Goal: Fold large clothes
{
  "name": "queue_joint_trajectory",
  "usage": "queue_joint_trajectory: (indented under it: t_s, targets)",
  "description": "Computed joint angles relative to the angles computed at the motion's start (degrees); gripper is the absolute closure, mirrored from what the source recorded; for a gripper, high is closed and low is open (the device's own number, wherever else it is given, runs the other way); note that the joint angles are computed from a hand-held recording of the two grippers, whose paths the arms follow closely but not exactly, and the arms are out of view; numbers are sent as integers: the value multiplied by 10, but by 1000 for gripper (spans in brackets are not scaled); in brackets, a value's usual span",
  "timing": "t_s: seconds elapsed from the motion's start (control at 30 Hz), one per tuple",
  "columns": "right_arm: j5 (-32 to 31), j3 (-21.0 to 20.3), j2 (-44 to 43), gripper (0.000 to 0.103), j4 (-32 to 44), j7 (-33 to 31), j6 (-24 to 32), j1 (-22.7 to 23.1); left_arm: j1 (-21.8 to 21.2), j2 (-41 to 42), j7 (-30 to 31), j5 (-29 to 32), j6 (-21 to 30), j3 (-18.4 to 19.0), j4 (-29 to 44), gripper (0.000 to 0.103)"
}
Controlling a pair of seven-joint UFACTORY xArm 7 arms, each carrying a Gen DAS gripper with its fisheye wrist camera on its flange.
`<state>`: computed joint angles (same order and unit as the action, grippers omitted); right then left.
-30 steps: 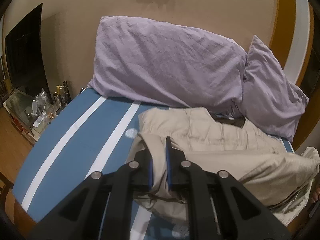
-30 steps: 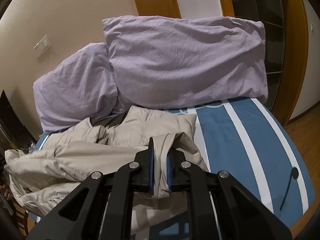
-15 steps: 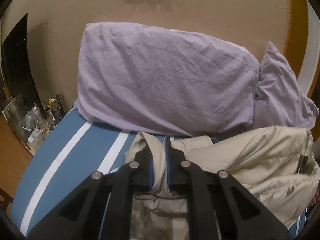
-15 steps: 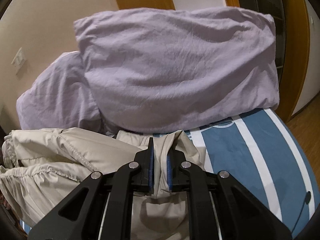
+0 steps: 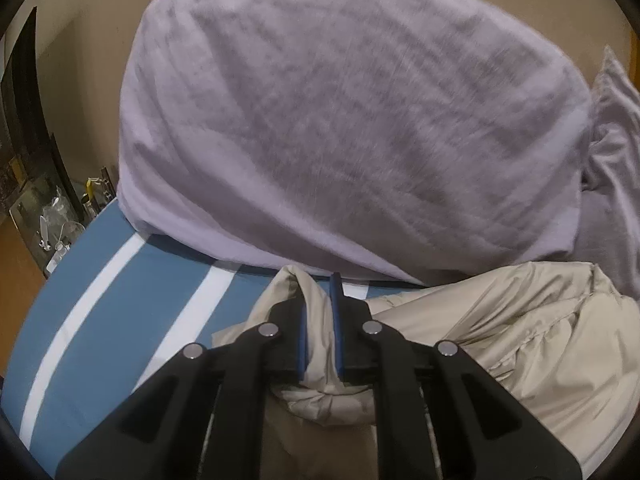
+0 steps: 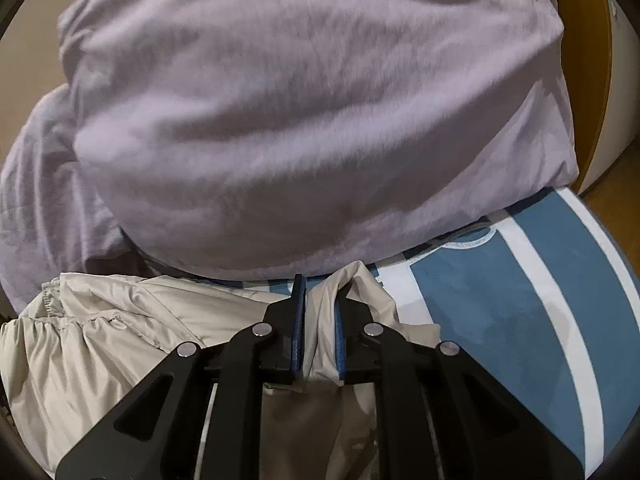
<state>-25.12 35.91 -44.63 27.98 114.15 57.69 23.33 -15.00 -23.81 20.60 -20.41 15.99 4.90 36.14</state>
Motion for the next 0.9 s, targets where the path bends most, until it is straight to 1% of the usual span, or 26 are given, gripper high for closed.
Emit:
queue_joint_trajectory:
  t_s: [0.07, 0.1, 0.17, 0.2, 0.23, 0.27, 0.3, 0.33, 0.37, 0.43, 0.47, 0.57, 0.63, 0.73, 0.83, 0.9]
  targets:
    - [2, -1, 3, 87, -9, 9, -9, -1, 6, 19, -14, 5, -18, -11, 0, 88]
    - [5, -4, 3, 83, -14, 14, -16, 1, 6, 26, -18, 5, -24, -13, -1, 86]
    - [13, -10, -9, 78, -27, 21, -28, 10, 6, 36, -27, 3, -27, -13, 0, 84]
    - [17, -9, -20, 71, -31, 26, -27, 15, 2, 36, -24, -2, -25, -8, 0, 81]
    - [23, -5, -29, 57, -28, 29, -15, 20, -5, 32, -16, -10, -21, 0, 0, 73]
    - [25, -2, -36, 50, -24, 28, -1, 21, -4, 28, -14, -11, -17, 1, -1, 64]
    - [26, 7, -41, 41, -12, 28, 21, 21, 2, 23, -17, -8, -18, -1, -3, 45]
    - [24, 15, -43, 41, -2, 26, 36, 20, 6, 11, -18, -6, -25, -3, -10, 31]
    - [21, 21, -43, 41, 12, 19, 50, 21, 10, -2, -19, -1, -31, -4, -16, 28]
    - [15, 28, -35, 41, 36, 7, 51, 17, 3, -20, -8, 2, -17, 8, -19, 27]
    - [11, 30, -26, 41, 47, 1, 46, 12, 5, -26, -9, 6, -9, 6, -18, 27]
    - [-8, 44, 17, 41, 87, -14, 11, -8, 4, -55, -6, 11, 17, 8, -25, 27]
    - [-26, 54, 58, 41, 119, -28, -11, -24, 7, -77, -8, 20, 30, 1, -35, 27]
    - [-73, 75, 149, 41, 186, -40, -56, -54, -1, -117, 0, 27, 54, 0, -52, 25]
    - [-117, 78, 230, 39, 240, -39, -90, -58, -11, -145, 10, 30, 64, 1, -66, 23]
    - [-147, 83, 279, 39, 271, -32, -99, -57, -15, -168, 14, 36, 69, -4, -79, 23]
